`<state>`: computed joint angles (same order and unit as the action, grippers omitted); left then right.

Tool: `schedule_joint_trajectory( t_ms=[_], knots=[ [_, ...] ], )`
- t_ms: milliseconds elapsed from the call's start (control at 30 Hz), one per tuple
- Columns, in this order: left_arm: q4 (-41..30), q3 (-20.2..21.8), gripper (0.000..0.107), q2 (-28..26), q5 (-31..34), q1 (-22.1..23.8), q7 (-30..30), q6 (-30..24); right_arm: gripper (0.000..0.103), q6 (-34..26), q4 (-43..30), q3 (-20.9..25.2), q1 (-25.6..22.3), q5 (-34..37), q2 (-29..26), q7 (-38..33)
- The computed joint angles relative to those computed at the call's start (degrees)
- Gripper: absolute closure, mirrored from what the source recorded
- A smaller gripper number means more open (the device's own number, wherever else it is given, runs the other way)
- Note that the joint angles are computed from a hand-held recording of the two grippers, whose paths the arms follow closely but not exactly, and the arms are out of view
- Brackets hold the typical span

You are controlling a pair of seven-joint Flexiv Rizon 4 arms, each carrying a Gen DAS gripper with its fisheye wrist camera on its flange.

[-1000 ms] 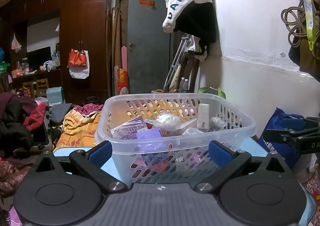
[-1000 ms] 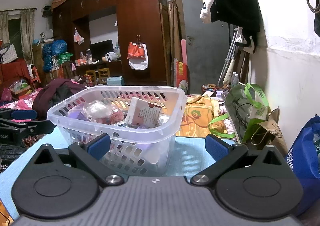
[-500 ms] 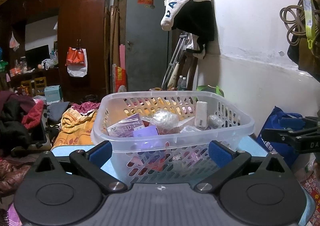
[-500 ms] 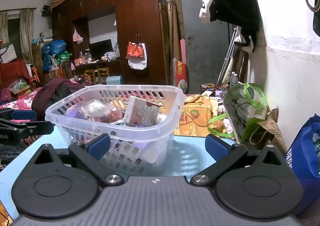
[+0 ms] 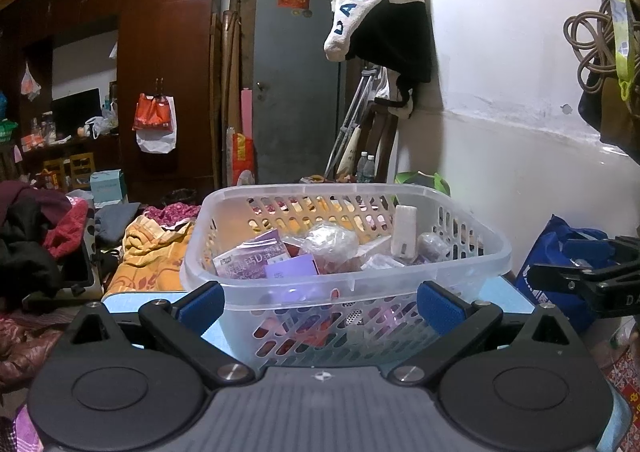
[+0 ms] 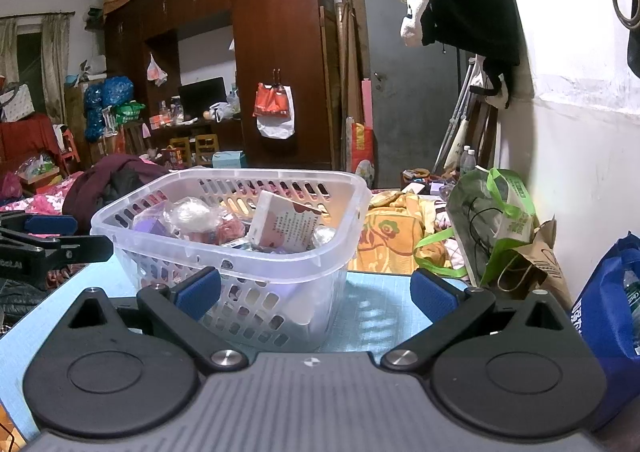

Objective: Organize objects

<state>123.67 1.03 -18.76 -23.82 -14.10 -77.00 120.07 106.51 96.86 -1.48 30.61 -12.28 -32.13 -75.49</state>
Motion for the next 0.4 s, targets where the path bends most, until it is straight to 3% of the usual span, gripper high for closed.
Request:
schedule_joint_trajectory(
  t_ms=[133, 400],
  knots=[
    [-0.4, -0.5, 0.004, -0.1, 1.1, 0.9, -0.8, -0.4, 0.0, 0.0, 0.0, -0.1, 0.1, 0.1, 0.0, -0.1],
    [-2.1, 0.8, 0.004, -1.4, -3.3, -2.1, 1.8, 1.5, 0.0, 0.2, 0.1, -0.7, 0.5, 0.5, 0.5, -0.5]
  ],
)
